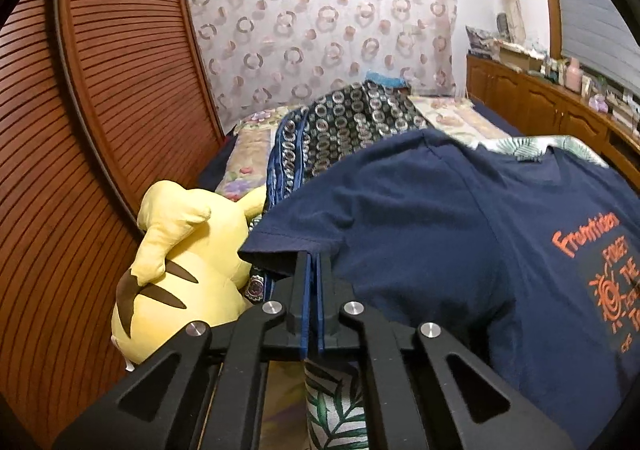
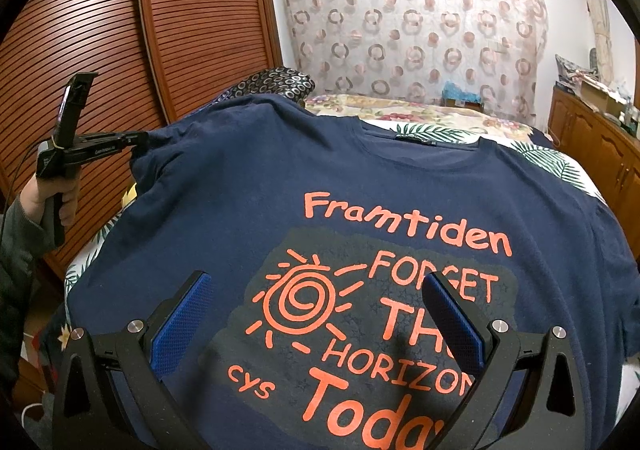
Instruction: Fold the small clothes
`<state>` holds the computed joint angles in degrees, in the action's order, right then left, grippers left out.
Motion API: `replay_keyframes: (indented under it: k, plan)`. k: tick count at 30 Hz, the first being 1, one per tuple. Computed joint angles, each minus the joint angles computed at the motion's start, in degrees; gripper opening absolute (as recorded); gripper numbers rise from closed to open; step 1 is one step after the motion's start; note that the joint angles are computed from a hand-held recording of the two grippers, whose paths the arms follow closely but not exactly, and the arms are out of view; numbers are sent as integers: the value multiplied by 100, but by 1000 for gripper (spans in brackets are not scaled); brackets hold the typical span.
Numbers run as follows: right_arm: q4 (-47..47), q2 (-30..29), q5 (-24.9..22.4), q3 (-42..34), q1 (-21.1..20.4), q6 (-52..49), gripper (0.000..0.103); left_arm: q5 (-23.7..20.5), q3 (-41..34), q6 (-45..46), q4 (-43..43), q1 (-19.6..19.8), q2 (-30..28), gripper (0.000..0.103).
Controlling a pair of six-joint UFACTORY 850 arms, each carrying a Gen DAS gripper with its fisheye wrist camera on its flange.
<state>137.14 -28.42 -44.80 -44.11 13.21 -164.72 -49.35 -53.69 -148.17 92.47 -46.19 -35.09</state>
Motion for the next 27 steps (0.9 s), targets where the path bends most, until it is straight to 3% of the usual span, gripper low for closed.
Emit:
replay_keyframes:
  k: [9, 20, 25, 26, 27]
  plan:
    - [-55, 1, 5, -14, -22, 55, 103, -458, -21, -299, 716, -376, 412, 3]
    - [-34, 135, -84, 53, -220, 86, 103, 179, -1085, -48, 1655, -357, 5, 3]
    - [-17, 144, -157, 79, -360, 170, 103, 456, -1746, 661, 1400, -390, -364, 3]
    - [-10, 131, -158, 73, -377, 182, 103, 513, -1804, 731, 1342, -381, -402, 5]
    - [9, 127, -156, 79, -381, 184, 103, 531, -1825, 761, 1307, -383, -418, 14]
